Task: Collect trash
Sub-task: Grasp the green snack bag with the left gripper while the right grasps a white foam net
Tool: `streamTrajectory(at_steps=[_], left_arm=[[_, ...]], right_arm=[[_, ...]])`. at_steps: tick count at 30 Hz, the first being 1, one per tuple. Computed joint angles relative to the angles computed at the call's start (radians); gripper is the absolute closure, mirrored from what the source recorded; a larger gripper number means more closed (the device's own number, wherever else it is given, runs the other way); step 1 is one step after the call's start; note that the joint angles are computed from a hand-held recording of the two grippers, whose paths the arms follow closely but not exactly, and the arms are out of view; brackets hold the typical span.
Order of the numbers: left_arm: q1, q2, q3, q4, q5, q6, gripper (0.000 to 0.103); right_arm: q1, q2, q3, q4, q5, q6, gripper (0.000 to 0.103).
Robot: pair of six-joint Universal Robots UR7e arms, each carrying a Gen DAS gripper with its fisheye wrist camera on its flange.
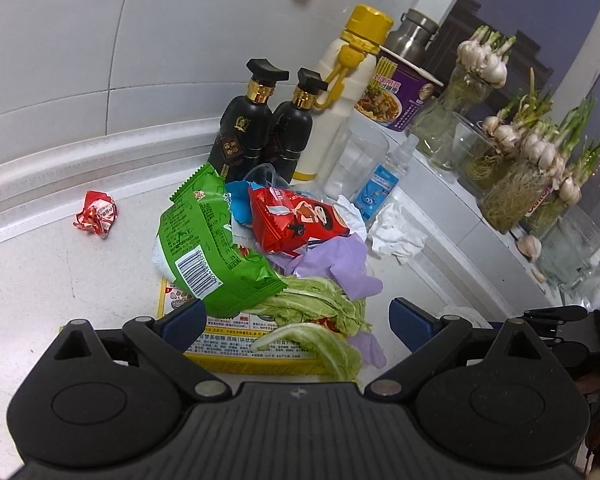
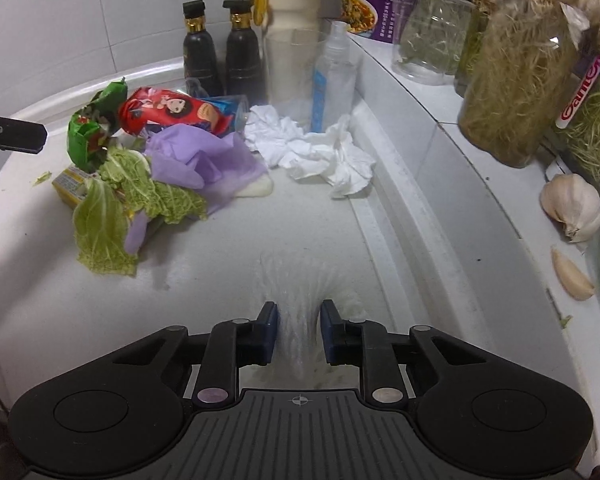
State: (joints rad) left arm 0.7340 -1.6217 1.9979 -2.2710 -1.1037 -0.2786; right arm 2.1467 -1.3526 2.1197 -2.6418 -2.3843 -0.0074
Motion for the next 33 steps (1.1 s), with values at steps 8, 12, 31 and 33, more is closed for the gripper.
streamTrajectory(at_steps=[8, 12, 31, 33], left_arm=[[0.003, 0.01, 0.002, 0.007, 0.0, -0.016, 0.007], [0.002, 0.013, 0.0, 0.003, 0.001, -0.012, 0.007], [0.005, 0.046, 0.026, -0.125, 0.039, 0.044, 0.009], [0.004, 0.053, 0.031, -0.146, 0.04, 0.058, 0.009]], right_arm=[[-0.008, -0.018, 0.006, 0.036, 0.03, 0.028, 0.082], [-0.015, -0.028, 0.022, 0.022, 0.04, 0.09, 0.079], [-0.127, -0.112, 0.106, -0.168, 0.23, -0.072, 0.073], [-0.122, -0.109, 0.091, -0.145, 0.198, -0.09, 0.073]])
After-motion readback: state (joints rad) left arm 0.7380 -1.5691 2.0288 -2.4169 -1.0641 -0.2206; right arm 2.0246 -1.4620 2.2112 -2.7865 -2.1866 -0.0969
